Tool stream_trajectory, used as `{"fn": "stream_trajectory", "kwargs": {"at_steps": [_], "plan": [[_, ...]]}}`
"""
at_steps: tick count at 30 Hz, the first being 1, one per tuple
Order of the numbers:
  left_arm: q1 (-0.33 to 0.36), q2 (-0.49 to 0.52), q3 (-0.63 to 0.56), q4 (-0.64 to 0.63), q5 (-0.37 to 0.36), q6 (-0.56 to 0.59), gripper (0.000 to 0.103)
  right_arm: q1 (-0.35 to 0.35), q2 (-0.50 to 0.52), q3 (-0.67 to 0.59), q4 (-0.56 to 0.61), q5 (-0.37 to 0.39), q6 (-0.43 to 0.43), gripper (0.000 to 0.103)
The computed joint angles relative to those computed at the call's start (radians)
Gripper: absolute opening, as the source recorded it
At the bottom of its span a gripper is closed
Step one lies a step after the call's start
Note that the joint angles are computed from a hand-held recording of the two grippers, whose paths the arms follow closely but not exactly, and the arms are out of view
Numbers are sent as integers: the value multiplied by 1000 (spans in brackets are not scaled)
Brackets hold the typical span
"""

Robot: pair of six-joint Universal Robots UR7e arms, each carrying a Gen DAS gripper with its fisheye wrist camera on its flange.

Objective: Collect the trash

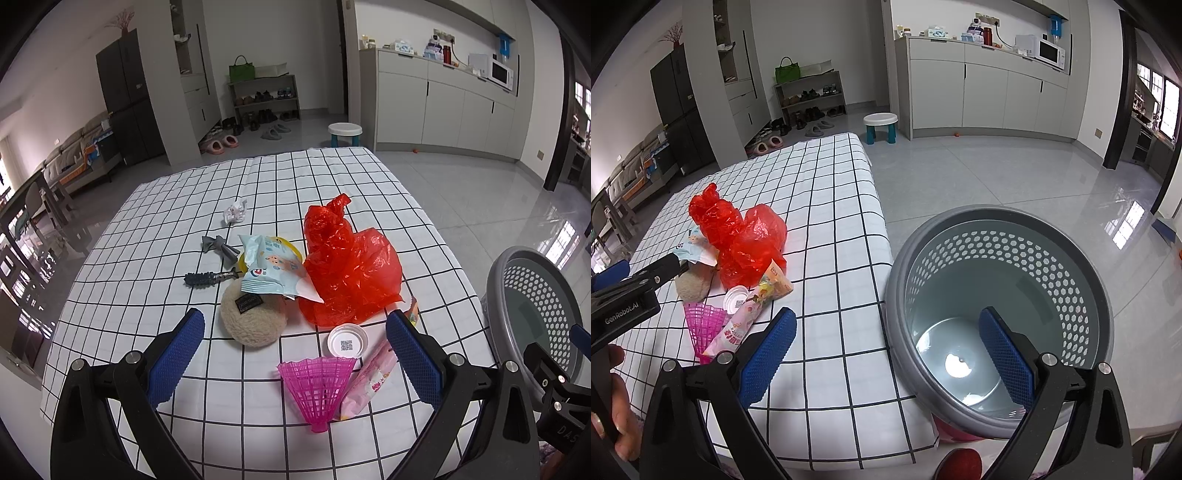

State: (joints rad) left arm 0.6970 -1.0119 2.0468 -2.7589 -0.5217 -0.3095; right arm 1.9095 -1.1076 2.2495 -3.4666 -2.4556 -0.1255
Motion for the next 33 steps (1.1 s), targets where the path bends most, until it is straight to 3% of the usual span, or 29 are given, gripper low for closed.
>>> {"fn": "stream_trajectory", "kwargs": {"at_steps": [33], "plan": [[1,-1,2,5,1,-7,97,-2,-3,1,5,5,3,94]]}}
